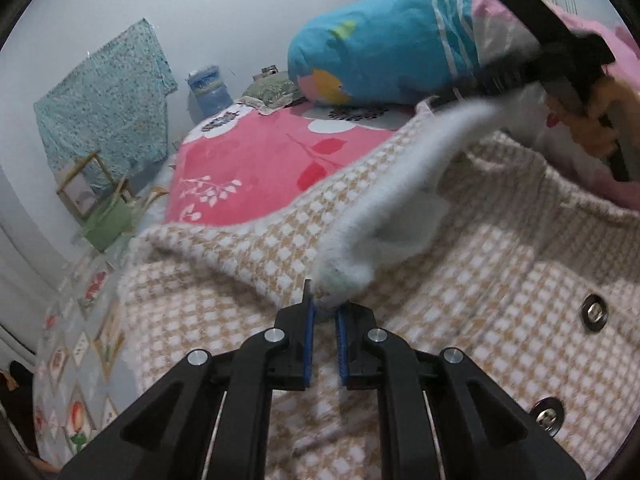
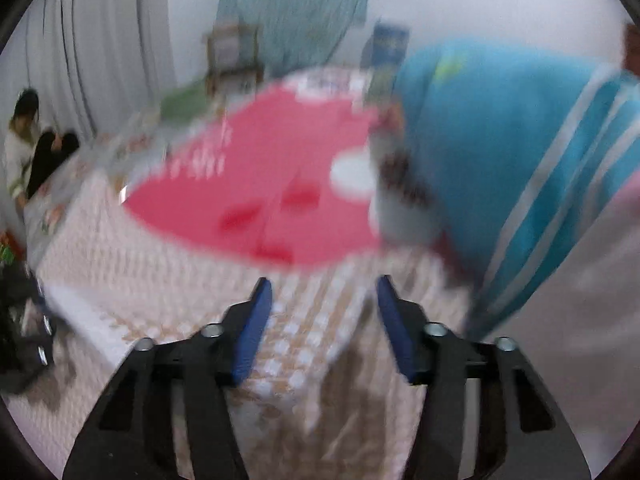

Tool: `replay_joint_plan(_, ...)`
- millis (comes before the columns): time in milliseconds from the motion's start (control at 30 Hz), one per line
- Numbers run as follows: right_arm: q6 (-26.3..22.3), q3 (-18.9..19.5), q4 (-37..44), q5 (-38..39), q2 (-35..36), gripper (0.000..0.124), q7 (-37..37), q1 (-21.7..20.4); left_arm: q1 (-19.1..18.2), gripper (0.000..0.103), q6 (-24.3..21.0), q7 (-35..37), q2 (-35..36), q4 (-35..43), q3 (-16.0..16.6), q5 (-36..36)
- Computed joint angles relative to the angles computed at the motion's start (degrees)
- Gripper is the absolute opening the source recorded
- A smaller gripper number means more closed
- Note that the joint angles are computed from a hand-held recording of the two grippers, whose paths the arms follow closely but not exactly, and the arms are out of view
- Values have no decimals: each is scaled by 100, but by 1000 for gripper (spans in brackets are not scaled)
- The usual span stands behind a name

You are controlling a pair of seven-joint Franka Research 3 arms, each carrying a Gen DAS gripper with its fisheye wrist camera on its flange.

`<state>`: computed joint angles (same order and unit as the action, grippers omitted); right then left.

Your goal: Fold large clothes

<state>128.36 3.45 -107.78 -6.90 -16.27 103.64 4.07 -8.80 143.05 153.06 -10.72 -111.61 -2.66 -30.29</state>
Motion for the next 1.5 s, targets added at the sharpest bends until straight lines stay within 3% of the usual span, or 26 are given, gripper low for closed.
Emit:
replay_joint_plan(67, -257, 26, -166, 63, -96, 44, -161, 80, 107, 11, -17, -35, -87, -116, -80, 101)
replay_joint_plan(100, -318, -4, -463, 184, -275, 37, -314, 144, 120, 13, -11, -28, -148, -194, -82, 181)
replay_joint_plan(133, -182, 20, -678, 203, -398, 36, -257, 138, 177, 14, -52, -248, -186, -237, -109, 444)
replay_joint_plan(200, -90, 54, -807, 241, -497, 36, -143, 99, 265, 16, -478, -747, -265, -202, -99, 710)
replay_joint_plan(300, -129, 118, -747, 129, -418, 37, -150, 60, 43, 22, -1366, -481, -746, -267, 371, -307)
replay_joint_plan(367, -80, 264, -833, -267, -484, 37, -214, 31, -158, 40, -1890, -183, -1065, -243, 673, -1225)
replay_joint_plan(433, -102, 341, -830, -506, -492, 37, -239, 22, -250, 45, -1828, -65, -1091, -124, 676, -1806)
replay_joint_plan(500, -217, 344, -699, -595, -445, 37, -295, 32, -312, 45, -1826, -564, -551, 490, 558, -1973)
replay_joint_plan(533, -244, 313, -676, -557, -439, 37, -306, 48, -514, 45, -1870, -1047, -121, 915, 651, -1812)
replay_joint_plan(567, -268, 273, -667, -502, -441, 37, -342, 65, -589, 38, -1829, -1306, 156, 1140, 659, -1598)
replay_joint_plan(633, -321, 210, -639, -407, -434, 38, -400, 78, -227, 28, -1284, -1812, 642, 1200, 84, -379)
replay_joint_plan(667, -404, 191, -601, -374, -423, 40, -390, 63, 30, 27, -1184, -1815, 785, 1125, -174, -6)
replay_joint_plan(700, -483, 155, -460, -310, -275, 44, -427, 58, 127, 27, -1083, -1462, 854, 905, -231, -34)
replay_joint_plan(733, -588, 110, -393, -207, -231, 44, -495, 81, 94, 27, -988, -1160, 764, 694, -88, -464)
replay_joint_plan(767, -651, 93, -360, -164, -230, 44, -521, 89, 187, 27, -993, -1057, 728, 663, -145, -697)
replay_joint_plan(867, -1117, 218, 13, -453, -177, 33, -445, 65, 382, 27, -862, -1040, 730, 638, -386, -627)
replay_joint_plan(900, -1127, 274, 22, -633, -253, 24, -373, 56, 406, 27, -951, -1122, 764, 704, -396, -577)
replay_joint_plan(1000, -391, 230, -58, -547, -469, 24, -45, 32, 434, 27, -855, -1073, 727, 638, -444, -529)
replay_joint_plan(1133, -521, 300, 594, -489, 263, 25, -38, 144, 346, 27, -449, -1168, 600, 408, -518, -302)
replay_joint_plan(1200, -688, 334, 669, -654, 557, 25, 153, 218, 331, 27, -529, -1333, 543, 381, -477, -275)
replay_joint_plan(1233, -658, 399, 490, -720, 582, 25, 258, 146, 327, 27, -608, -1459, 559, 424, -462, -251)
replay_joint_plan(1333, 265, 248, -507, -929, 19, 25, 885, 248, 372, 27, -1078, -1758, 619, 643, -397, -212)
replay_joint_plan(1400, 529, 342, -862, -1150, -224, 25, 1069, 177, 463, 27, -1669, -2249, 820, 1043, -346, -258)
replay_joint_plan(1467, 538, 427, -886, -1331, -226, 25, 1071, 119, 577, 27, -2286, -3137, 1089, 1613, -359, -159)
replay_joint_plan(1500, 467, 452, -820, -1352, -188, 25, 1110, 101, 621, 27, -2372, -3413, 1139, 1754, -392, -165)
